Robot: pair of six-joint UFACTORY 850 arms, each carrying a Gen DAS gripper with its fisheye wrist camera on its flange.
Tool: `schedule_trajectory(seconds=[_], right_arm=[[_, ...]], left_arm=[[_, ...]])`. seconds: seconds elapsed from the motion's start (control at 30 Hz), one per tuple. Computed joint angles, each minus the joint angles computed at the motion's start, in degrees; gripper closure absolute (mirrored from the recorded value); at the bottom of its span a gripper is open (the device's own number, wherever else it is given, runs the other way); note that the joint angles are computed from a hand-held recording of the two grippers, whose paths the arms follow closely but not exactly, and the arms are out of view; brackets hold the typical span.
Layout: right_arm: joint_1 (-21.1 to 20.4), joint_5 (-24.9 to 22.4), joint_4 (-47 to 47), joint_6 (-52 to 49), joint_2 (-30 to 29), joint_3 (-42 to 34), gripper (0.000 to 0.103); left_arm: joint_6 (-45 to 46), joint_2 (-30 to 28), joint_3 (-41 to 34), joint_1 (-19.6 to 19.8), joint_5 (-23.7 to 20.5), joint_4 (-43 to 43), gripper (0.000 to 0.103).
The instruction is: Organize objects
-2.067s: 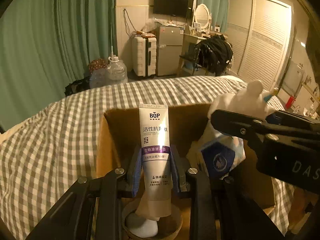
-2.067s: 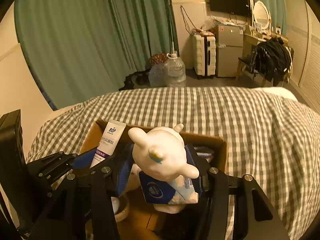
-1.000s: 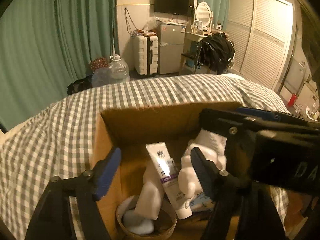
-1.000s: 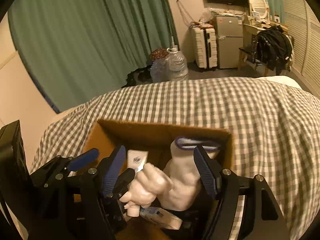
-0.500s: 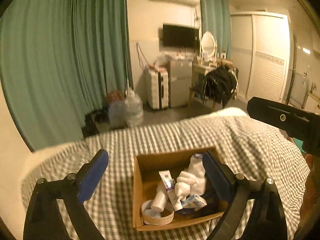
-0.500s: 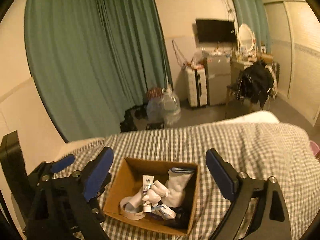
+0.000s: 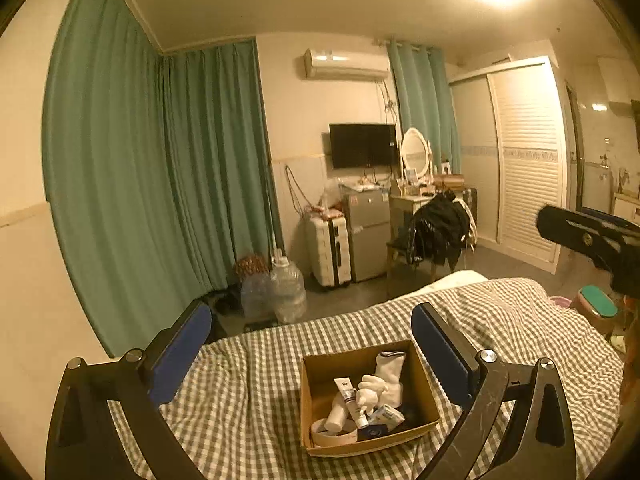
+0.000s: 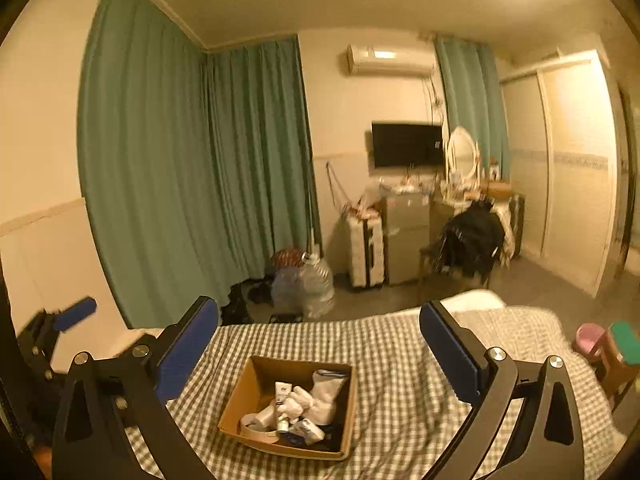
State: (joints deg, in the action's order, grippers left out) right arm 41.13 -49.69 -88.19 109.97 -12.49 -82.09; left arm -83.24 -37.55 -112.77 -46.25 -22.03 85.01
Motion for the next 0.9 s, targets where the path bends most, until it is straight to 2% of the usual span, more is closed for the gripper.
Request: schedule_trajectory(seconds=[0.07, 0.27, 0.33, 0.43, 0.53, 0.63, 0.8, 0.9], right_arm=[[2.2, -3.2, -2.0, 0.1, 1.0, 1.6, 0.001], [8.0, -12.9, -6.2, 2.4, 1.5, 6.6, 0.0], [9.2, -14.9, -7.3, 4.7, 1.9, 9.7, 0.0], [9.7, -16.0, -7.2, 8.3, 1.2, 12.2, 0.0], [10.0, -15.4, -6.7, 11.6, 0.2, 13.7, 0.0], [10.8, -17.6, -7.3, 14.4, -1.4, 14.8, 0.0], [11.4, -20.5, -7.6, 17.8, -5.1, 15.7, 0.0], [10.9, -19.2, -7.1, 20.2, -7.4, 16.2, 0.0]], left_arm=[[-5.8, 2.5, 3.6, -0.2, -0.5, 5.8, 0.0], [-32.6, 11.3, 18.4, -0.3, -3.6, 28.4, 0.0], [-40.6, 13.7, 23.2, -0.5, -6.1, 34.8, 0.0], [-47.9, 15.7, 28.8, -1.0, -10.9, 39.4, 0.0], [-52.1, 16.5, 32.1, -1.4, -13.5, 41.3, 0.0], [-54.4, 15.9, 33.9, -1.5, -14.5, 41.9, 0.0], [-53.2, 12.5, 34.1, -1.6, -15.3, 40.1, 0.0], [-52.9, 11.0, 35.4, -1.8, -17.4, 40.4, 0.0]])
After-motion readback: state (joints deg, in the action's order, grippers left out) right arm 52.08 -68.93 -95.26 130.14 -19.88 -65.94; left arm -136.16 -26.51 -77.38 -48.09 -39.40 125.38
